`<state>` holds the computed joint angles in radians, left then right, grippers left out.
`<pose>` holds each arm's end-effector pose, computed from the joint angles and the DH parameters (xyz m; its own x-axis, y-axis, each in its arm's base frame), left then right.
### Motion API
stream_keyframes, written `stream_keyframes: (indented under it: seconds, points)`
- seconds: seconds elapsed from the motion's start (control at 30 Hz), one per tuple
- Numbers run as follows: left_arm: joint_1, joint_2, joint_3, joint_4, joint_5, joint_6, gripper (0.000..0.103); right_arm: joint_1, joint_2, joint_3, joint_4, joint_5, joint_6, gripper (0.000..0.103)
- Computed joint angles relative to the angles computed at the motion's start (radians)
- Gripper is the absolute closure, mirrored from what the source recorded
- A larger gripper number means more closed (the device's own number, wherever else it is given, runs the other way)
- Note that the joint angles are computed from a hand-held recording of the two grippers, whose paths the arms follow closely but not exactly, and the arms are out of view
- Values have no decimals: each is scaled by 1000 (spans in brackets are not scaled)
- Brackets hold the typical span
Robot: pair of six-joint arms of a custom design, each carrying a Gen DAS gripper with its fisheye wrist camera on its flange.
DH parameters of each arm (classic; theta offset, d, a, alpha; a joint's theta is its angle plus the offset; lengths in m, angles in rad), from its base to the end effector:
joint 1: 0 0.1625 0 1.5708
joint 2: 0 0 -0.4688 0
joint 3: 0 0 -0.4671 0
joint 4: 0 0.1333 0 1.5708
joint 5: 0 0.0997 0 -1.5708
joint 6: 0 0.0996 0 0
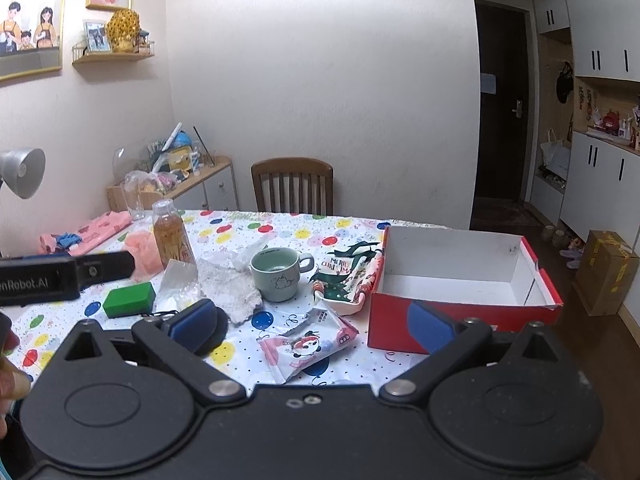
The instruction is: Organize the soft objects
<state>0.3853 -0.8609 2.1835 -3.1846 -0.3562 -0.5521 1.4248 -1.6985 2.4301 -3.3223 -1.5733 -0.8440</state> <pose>-0.4020 -0.4076 0.0606 -0.7895 0.0002 -0.6138 0.5563 0.4230 -0.7153 0.0698 -0.4398 0.3482 -0.7141 -0.2889 0.6376 -0.6885 0.4544 -0.5652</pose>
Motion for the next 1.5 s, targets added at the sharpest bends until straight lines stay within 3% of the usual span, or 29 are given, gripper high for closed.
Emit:
stream_keyframes:
  seconds: [0.4, 0.7, 1.23, 1.5]
  points:
    - [158, -48, 18, -190, -48, 259, 0, 53, 192, -100, -29, -137, 81, 2]
    - [327, -140, 33, -214, -162, 483, 0, 85, 330, -177, -76, -234, 99, 4]
    - [620, -244, -34, -23, -432, 809, 0, 123, 521, -329, -23, -419, 232, 6]
    - [705, -243, -112, 150, -524, 940, 0, 130, 581, -380, 20, -491, 288, 6]
